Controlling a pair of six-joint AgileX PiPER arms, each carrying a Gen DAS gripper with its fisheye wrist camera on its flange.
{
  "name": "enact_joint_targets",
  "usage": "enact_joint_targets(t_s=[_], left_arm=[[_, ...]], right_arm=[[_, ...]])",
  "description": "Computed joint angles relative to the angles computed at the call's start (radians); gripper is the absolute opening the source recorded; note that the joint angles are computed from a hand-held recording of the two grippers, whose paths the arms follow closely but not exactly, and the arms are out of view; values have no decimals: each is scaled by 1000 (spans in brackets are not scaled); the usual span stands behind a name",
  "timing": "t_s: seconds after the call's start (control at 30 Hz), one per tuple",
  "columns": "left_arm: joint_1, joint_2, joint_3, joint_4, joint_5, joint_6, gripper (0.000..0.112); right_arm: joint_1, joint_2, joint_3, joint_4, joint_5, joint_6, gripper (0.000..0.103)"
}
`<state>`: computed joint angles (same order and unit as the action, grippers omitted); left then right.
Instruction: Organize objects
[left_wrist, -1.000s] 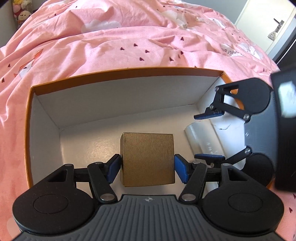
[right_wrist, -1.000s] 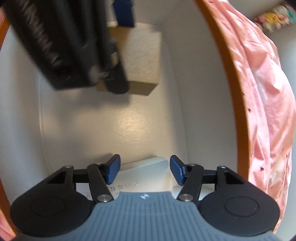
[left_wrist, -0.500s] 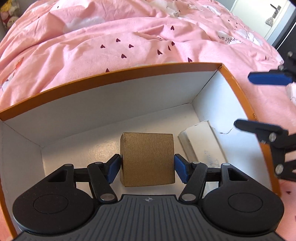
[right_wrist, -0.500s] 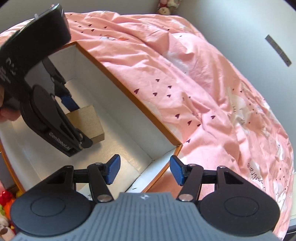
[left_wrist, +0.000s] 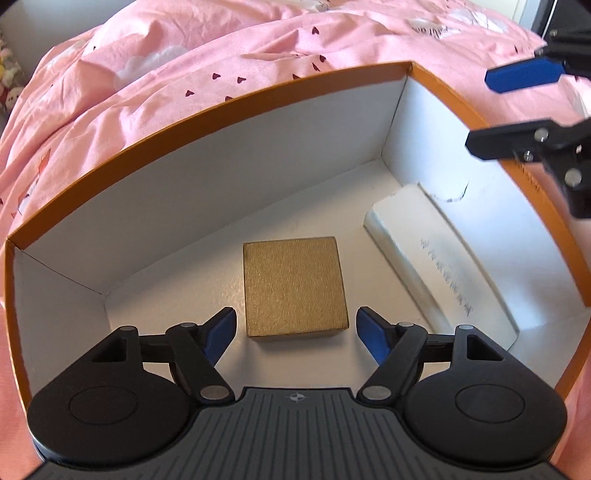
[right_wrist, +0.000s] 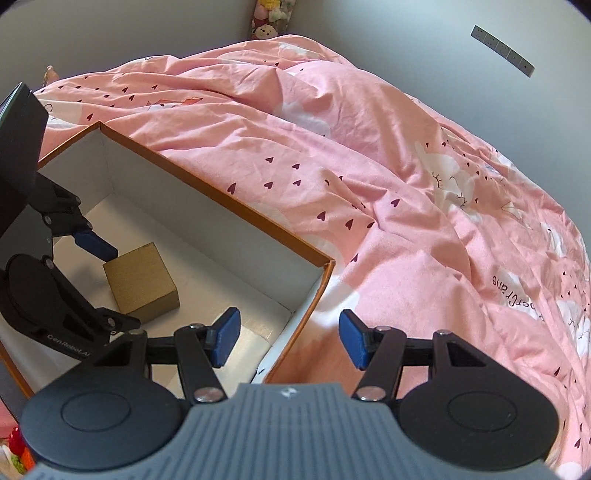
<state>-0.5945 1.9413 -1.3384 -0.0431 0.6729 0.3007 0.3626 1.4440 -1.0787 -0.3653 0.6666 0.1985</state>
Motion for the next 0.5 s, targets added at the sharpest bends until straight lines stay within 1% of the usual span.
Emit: enact_joint_targets(t_s=[0.07, 0.1, 0.17, 0.27, 0.4, 0.47, 0.5], left_arm=[[-3, 24, -29, 20, 27, -25, 80], [2, 37, -49, 5, 45, -20, 74], [15, 40, -59, -36, 57, 1, 67], [29, 11, -42, -77, 37, 16, 67], [52, 13, -107, -175, 77, 49, 67], [54, 34, -161, -209, 106, 38, 67], [51, 41, -177, -219, 105, 27, 67]], right_arm=[[-2, -9, 11, 3, -2, 7, 61], [-3, -12, 15, 0, -5, 13, 61], [-5, -19, 25, 0, -7, 24, 61], [-12, -35, 45, 7, -12, 31, 61], [-21, -45, 65, 10, -21, 36, 61], [-30, -42, 65, 19, -24, 31, 61], [-33, -40, 63, 23, -25, 32, 61]])
